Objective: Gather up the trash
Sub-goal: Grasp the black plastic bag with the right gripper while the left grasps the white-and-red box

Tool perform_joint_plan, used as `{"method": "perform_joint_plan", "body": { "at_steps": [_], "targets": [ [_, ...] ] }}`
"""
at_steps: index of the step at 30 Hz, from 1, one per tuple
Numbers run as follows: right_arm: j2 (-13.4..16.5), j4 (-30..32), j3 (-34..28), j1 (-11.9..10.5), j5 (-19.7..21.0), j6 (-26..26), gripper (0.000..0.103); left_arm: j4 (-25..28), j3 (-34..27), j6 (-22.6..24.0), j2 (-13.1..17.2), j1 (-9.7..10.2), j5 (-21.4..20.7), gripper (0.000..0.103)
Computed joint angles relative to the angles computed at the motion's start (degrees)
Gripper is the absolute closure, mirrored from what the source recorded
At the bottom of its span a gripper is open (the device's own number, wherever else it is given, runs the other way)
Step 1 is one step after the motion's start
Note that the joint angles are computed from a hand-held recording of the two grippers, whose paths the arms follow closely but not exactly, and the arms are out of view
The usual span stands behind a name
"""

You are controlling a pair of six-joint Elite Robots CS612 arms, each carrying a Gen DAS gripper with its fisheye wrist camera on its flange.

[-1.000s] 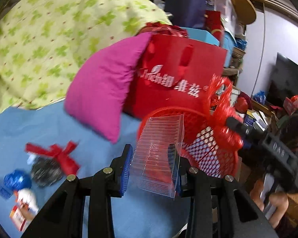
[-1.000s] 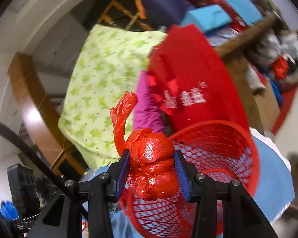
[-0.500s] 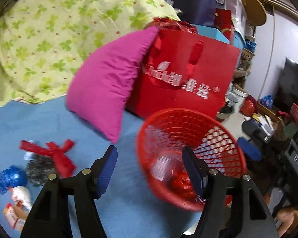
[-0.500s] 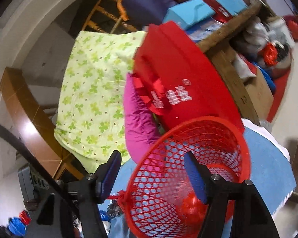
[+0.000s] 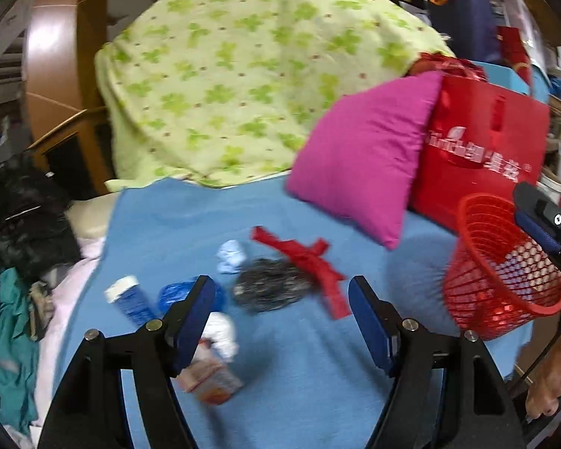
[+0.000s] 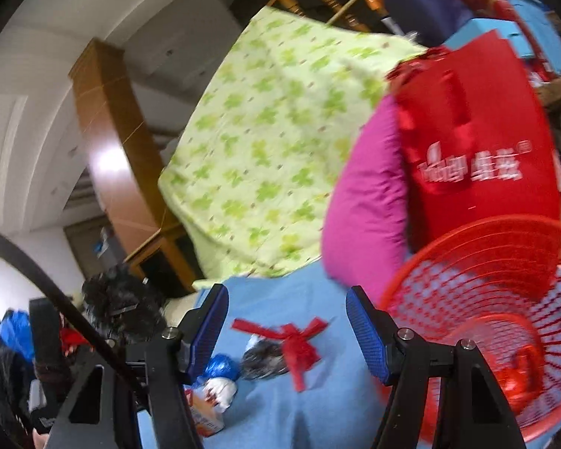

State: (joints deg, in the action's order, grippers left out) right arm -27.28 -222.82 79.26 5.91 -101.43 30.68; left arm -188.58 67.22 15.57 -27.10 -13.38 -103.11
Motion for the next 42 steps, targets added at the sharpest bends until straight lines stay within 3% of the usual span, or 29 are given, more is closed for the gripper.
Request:
{"method": "perform_joint_plan", "body": {
  "at_steps": [10, 32, 37, 42],
  "targets": [
    [2.7, 8.1, -6.8, 1.0, 2.9, -0.8, 0.034, -0.6, -1.3, -1.4, 0.9, 1.65, 1.3, 0.028],
    [5.2, 24.5, -13.8, 1.2, 6.0, -0.3, 0.034, 7.5, -10.5, -6.1, 6.6, 4.5, 0.2, 0.027],
    [6.3, 31.1, -16.8, 0.8, 8.4, 0.8, 0.034, 11.6, -15.0, -8.6, 9.1, 6.11, -2.4, 0.025],
    [8.5, 38.0, -21.9, 0.6, 12.0, 0.7, 0.034, 16.8, -18.2, -8.1, 10.9, 7.24, -4.6, 0.022]
  ]
}}
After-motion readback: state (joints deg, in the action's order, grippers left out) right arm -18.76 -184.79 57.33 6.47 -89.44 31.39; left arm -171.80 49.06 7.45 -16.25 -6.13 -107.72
